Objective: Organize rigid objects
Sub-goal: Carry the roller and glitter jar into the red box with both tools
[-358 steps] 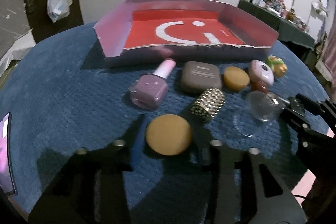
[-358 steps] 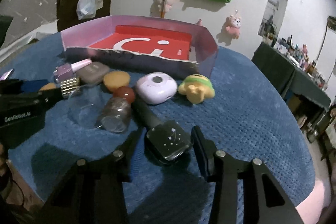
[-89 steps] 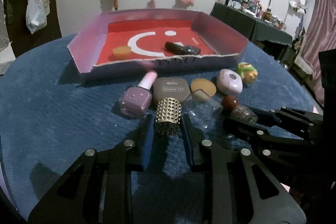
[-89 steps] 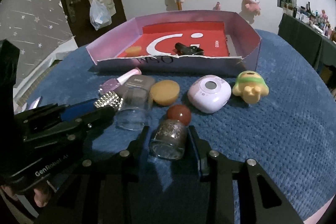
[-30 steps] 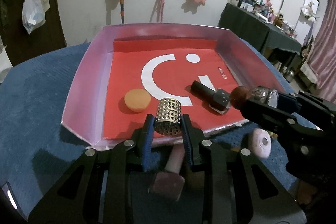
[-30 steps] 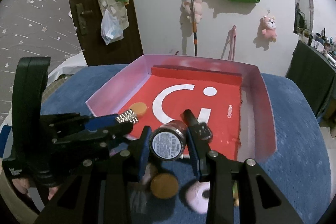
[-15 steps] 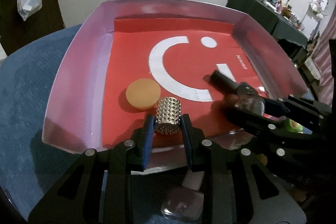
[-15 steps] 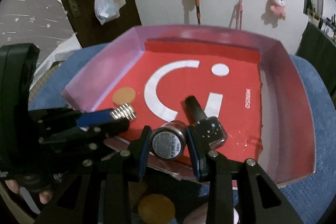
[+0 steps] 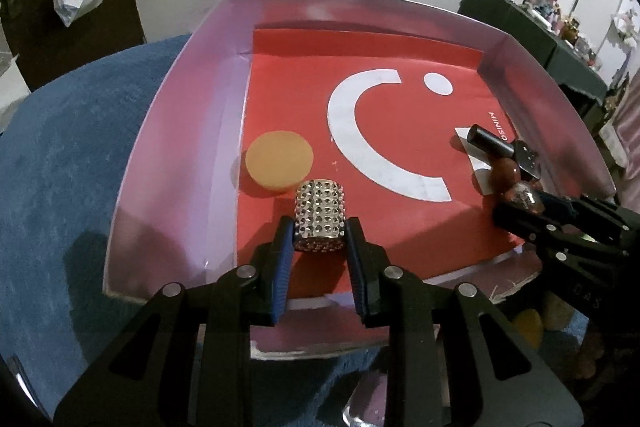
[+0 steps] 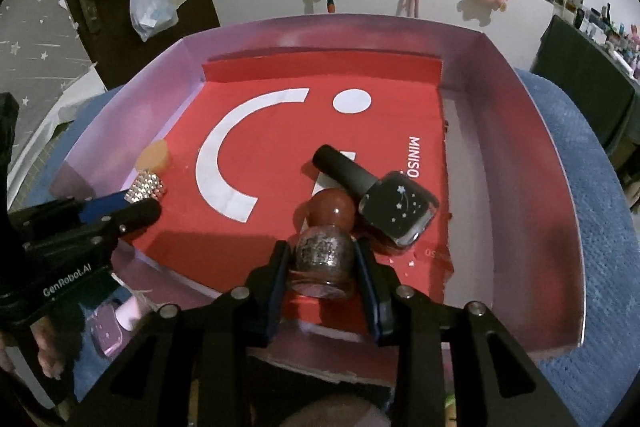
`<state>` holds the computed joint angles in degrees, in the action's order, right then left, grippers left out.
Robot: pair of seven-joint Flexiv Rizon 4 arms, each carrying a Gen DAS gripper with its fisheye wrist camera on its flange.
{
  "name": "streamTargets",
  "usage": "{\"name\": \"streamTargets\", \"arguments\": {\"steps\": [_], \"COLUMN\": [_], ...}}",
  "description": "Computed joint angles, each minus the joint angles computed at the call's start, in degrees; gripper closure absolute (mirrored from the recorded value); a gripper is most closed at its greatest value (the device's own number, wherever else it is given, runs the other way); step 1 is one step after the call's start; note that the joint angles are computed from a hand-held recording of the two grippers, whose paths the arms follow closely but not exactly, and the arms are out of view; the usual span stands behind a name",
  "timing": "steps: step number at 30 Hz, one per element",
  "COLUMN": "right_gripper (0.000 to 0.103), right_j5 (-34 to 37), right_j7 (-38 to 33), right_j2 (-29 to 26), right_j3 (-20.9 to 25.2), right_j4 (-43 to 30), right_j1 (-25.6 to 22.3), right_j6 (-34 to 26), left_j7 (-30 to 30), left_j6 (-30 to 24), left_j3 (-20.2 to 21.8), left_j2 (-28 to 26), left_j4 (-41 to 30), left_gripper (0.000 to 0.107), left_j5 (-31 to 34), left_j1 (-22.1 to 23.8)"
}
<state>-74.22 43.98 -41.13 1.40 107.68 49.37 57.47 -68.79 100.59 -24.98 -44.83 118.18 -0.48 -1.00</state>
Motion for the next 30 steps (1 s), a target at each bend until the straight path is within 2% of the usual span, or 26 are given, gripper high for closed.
{"name": "streamTargets", "arguments": {"steps": [4,14,17,20,22,25,30], "right_gripper": [0.068,0.068,0.069,0.069,0.069,0.069,0.070], "right_j5": [-1.9,-1.4,-1.7,-0.7,-2.2,-2.6,-3.8], "right_j7": [2.7,2.9,3.3,2.7,4.8,5.3,6.4], "right_j2": [0.4,1.1,1.1,1.2,1.6,1.9,2.3], "right_j3": [-0.2,1.1,1.5,1.7,1.3,1.4,1.5], "right_j4": [1.0,1.9,2.0,2.1,2.8,2.9,3.0], "right_j1": [-0.3,0.4,0.3,0.9,0.6,0.3,-0.6], "right_j6": [1.5,0.2,1.1,0.0,1.2,0.8,0.5], "left_j7": [-0.1,-1.3,-2.0,-2.7,-2.8,-2.7,-1.8], "left_j6": [0.9,3.0,4.9,4.0,2.0,1.0,0.5], "left_j3": [-0.5,-2.0,-0.9,-0.5,-1.0,0.2,-0.9], "left_j2": [0.2,1.1,1.7,2.2,2.1,2.1,1.6], "left_j4": [1.2,5.1,6.4,6.1,5.2,3.7,1.9], "left_gripper": [0.083,0.083,0.083,0.083,0.083,0.083,0.083], "left_j5": [0.7,3.2,4.1,4.0,3.6,2.4,1.9], "left_j1": [1.3,4.6,4.5,3.9,4.0,2.2,2.6]}}
